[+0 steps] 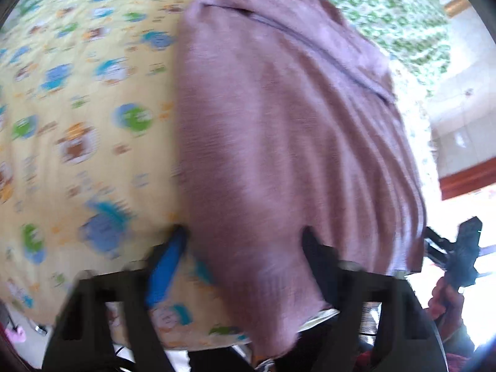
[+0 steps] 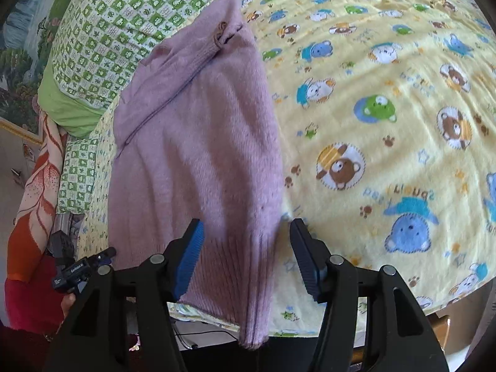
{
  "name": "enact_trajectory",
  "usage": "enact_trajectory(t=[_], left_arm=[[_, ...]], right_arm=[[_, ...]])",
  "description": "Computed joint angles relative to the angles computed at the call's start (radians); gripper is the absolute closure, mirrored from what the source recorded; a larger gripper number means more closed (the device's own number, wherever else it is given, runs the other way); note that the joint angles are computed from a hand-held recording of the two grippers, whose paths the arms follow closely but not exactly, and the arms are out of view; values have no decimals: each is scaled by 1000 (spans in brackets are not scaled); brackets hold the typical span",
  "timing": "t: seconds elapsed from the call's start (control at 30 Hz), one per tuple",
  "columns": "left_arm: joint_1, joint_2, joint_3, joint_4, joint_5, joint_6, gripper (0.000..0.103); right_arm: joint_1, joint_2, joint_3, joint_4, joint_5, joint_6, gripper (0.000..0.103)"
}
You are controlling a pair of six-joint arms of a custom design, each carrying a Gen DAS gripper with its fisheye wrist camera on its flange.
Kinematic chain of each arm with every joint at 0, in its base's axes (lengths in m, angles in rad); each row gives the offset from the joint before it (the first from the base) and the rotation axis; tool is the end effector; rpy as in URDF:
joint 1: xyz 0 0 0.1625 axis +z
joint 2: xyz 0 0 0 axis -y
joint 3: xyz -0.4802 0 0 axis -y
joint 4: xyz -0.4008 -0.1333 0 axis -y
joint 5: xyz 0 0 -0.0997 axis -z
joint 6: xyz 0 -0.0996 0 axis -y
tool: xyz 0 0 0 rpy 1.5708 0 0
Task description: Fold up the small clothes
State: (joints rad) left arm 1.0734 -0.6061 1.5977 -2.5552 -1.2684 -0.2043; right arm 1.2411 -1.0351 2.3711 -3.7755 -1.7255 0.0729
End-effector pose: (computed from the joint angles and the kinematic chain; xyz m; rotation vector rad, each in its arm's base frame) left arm -0.1970 -0.7044 0.0048 0.4180 2.8211 -0.1397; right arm -0.0431 -0.4903 0.1982 -0.6204 -2.5657 1.1875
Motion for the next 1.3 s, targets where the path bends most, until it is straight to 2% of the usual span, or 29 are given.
enact_trajectory(t=[0.03, 0.1, 0.13, 0.17, 0.2, 0.3, 0.37, 0.43, 0.47, 0.5, 0.6, 0.67, 0.7, 0.77, 0.83, 0.87, 0.9, 0.93, 0.97, 1.03, 1.17, 1.3], left_arm=[[0, 7, -18, 23, -25, 3, 89], [-4, 3, -17, 5, -57, 13, 89], [-9, -10, -2, -22, -69, 28, 89], [-12, -22, 11, -38, -77, 40, 89], [-12, -32, 22, -51, -87, 47, 91], [1, -56, 48, -52, -117, 41, 92], [7, -55, 50, -14, -86, 25, 89], [13, -44, 37, 30, -65, -10, 76], [19, -43, 35, 45, -69, -26, 60], [24, -46, 35, 56, -76, -39, 48], [20, -49, 42, 43, -73, -54, 38], [12, -42, 40, 48, -59, -54, 37], [14, -42, 48, 41, -52, -46, 37], [-2, -19, 36, 41, -24, -23, 39], [-13, -11, 41, 24, -25, 26, 65], [-13, -5, 29, 42, -45, 39, 93], [-18, -1, 27, 44, -48, 45, 91], [-26, -3, 40, 13, -39, 64, 92], [-32, -6, 48, -8, -35, 83, 93], [-40, -18, 63, -55, -39, 114, 93], [-43, -36, 48, -96, -82, 122, 93], [-52, -19, -43, -116, -83, 146, 93]], right_arm=[[0, 6, -3, 9, 13, -7, 44], [7, 13, -11, 27, 22, -24, 45], [16, 11, -17, 41, 17, -36, 63], [20, 8, -13, 35, 17, -45, 92], [18, 0, 1, 15, 30, -48, 95], [-17, -22, 55, -73, 101, -51, 95], [-31, -30, 69, -74, 95, -45, 95], [-45, -31, 69, -46, 111, -39, 95], [-51, -29, 66, -35, 118, -36, 92], [-48, -22, 60, -27, 102, -24, 92], [-41, -18, 36, 29, 74, -13, 85], [-40, -15, 32, 33, 82, -21, 76], [-42, -15, 31, 35, 88, -23, 75], [-43, -13, 29, 39, 91, -25, 75], [-41, -9, 24, 48, 92, -36, 75], [-41, -9, 22, 54, 95, -43, 75], [-39, -9, 20, 61, 96, -52, 75], [-38, -13, 20, 72, 97, -63, 81], [-35, -16, 18, 87, 98, -72, 93], [-42, -28, 25, 91, 145, -86, 93], [-70, -55, 50, 19, 307, -84, 95], [-69, -78, 14, -12, 403, -63, 95]])
